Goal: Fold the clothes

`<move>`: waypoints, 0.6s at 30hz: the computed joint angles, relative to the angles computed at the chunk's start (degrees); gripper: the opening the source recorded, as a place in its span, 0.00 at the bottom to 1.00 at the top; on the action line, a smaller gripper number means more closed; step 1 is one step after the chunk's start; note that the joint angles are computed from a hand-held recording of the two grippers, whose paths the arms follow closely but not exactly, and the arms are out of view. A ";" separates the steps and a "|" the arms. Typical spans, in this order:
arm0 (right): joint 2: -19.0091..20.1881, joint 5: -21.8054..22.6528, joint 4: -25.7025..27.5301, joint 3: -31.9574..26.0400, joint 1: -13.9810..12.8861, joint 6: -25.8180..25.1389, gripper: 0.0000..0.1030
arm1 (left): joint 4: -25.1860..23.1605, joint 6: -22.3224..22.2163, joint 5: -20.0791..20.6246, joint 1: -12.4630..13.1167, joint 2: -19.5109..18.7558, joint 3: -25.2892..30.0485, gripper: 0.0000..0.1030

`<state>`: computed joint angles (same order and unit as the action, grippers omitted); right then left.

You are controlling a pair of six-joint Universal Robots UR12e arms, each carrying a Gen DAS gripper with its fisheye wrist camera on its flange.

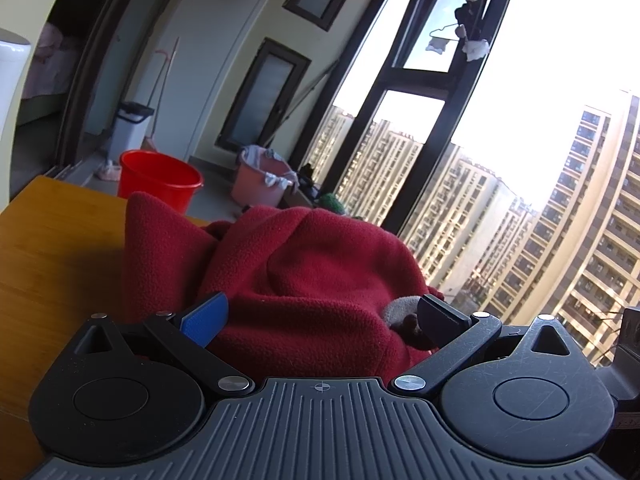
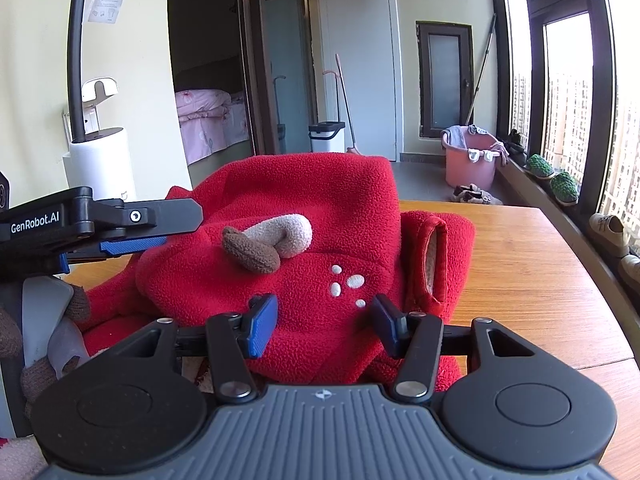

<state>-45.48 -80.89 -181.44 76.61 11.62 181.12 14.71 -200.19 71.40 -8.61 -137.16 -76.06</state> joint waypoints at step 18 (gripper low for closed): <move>7.20 10.75 17.19 -21.67 -1.69 -7.94 0.82 | -3.29 3.35 2.73 -0.70 0.84 -0.35 1.00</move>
<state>-38.28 -70.14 -164.25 54.93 9.93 173.18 11.42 -196.85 74.13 -9.30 -136.32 -76.40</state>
